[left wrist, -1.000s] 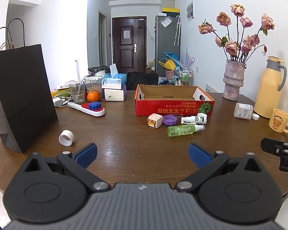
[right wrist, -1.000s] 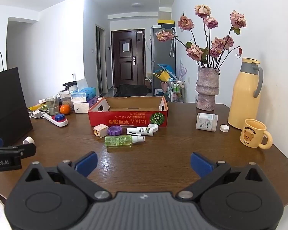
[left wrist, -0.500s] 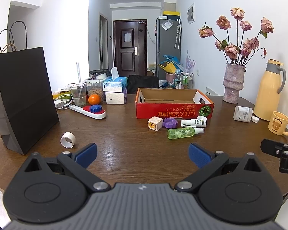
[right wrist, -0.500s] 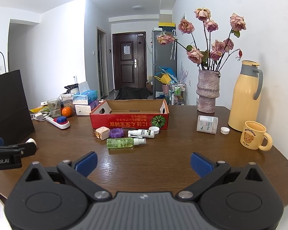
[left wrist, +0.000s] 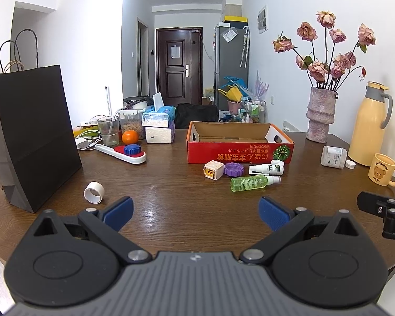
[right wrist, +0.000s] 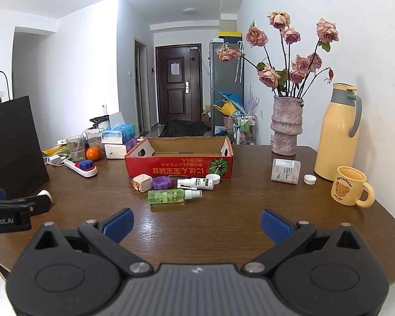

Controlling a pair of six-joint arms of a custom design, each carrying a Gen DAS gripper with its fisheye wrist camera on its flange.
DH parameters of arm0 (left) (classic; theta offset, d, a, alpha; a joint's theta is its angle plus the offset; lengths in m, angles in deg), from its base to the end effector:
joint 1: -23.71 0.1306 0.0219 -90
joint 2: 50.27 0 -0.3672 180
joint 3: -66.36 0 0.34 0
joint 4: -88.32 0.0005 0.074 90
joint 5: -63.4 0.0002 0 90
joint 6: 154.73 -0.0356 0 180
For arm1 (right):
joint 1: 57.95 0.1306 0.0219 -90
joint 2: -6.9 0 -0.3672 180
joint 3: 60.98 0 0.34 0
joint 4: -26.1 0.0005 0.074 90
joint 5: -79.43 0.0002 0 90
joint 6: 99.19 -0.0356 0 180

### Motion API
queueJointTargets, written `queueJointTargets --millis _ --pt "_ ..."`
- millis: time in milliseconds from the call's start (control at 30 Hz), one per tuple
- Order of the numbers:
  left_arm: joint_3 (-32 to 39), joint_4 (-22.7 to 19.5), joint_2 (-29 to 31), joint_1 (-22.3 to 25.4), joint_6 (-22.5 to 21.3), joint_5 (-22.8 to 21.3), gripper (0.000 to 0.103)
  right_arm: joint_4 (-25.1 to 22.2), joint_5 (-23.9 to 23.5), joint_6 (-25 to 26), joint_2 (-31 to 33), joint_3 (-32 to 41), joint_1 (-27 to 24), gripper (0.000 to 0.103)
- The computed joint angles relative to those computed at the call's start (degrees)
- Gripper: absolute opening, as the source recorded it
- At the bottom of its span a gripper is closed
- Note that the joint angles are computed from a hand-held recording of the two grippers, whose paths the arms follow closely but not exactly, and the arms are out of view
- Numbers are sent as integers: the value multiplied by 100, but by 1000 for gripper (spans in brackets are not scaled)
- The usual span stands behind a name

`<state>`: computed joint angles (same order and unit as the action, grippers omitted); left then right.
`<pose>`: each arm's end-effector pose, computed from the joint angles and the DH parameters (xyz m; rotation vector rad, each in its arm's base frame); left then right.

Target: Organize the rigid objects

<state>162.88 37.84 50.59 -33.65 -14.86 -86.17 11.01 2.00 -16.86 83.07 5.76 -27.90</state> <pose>0.2859 -0.3904 0.3902 -0.2279 1.9884 0.1660 0.3230 0.1773 0.3861 -0.2478 1.9782 0.2061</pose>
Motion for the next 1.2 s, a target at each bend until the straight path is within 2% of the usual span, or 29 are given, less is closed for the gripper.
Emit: queueJointTargets --millis 1200 --pt "8 -126 -4 -12 140 8 103 16 -26 -25 43 -7 34 103"
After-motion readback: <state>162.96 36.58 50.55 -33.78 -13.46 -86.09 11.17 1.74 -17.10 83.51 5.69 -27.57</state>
